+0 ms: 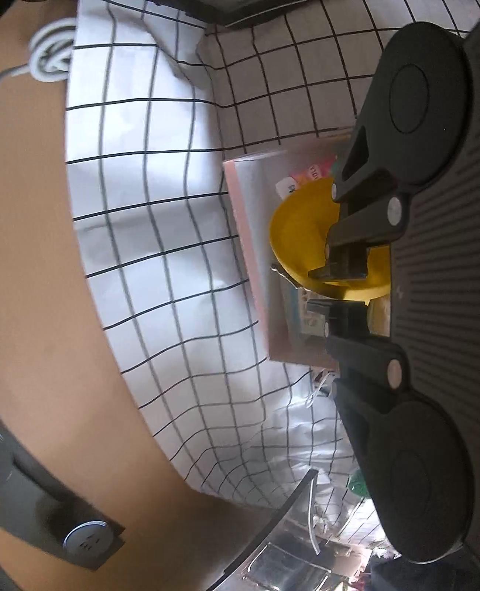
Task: Organize soft objects
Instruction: 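Carry the funnel and the cloth over the pink box with both tools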
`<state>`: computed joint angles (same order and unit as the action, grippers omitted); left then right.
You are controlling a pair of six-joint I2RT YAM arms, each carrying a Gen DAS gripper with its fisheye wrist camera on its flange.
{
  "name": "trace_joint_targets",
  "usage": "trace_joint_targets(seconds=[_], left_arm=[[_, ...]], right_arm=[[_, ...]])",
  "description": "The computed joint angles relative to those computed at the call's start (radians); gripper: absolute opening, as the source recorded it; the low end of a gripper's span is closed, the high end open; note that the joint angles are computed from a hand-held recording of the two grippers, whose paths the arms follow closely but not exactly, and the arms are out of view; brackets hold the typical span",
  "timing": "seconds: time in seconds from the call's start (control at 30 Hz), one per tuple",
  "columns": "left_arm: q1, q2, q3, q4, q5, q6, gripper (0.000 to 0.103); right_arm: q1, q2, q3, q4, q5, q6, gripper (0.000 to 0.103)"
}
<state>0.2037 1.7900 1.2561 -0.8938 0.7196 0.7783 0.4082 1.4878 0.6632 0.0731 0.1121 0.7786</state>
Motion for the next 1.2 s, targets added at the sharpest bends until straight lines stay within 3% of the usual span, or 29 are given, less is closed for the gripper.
trace_joint_targets(seconds=[0.33, 0.6, 0.83, 1.03, 1.2], left_arm=[[0.049, -0.038, 0.026, -0.061, 0.123, 0.015, 0.025], [-0.003, -0.021, -0.023, 0.023, 0.011, -0.018, 0.025], [-0.040, -0.028, -0.085, 0.116, -0.028, -0.050, 0.025], [-0.022, -0.032, -0.076, 0.096, -0.024, -0.032, 0.025], [0.006, -0.051, -0.072, 0.060, -0.001, 0.032, 0.026]], right_arm=[[0.001, 0.017, -0.004, 0.003, 0.020, -0.001, 0.010], [0.038, -0.057, -0.012, -0.037, 0.089, -0.023, 0.010], [0.059, -0.132, -0.025, -0.094, 0.078, -0.044, 0.011], [0.105, -0.235, -0.100, -0.118, 0.083, -0.033, 0.011], [0.093, -0.200, -0.125, -0.076, 0.005, -0.018, 0.011]])
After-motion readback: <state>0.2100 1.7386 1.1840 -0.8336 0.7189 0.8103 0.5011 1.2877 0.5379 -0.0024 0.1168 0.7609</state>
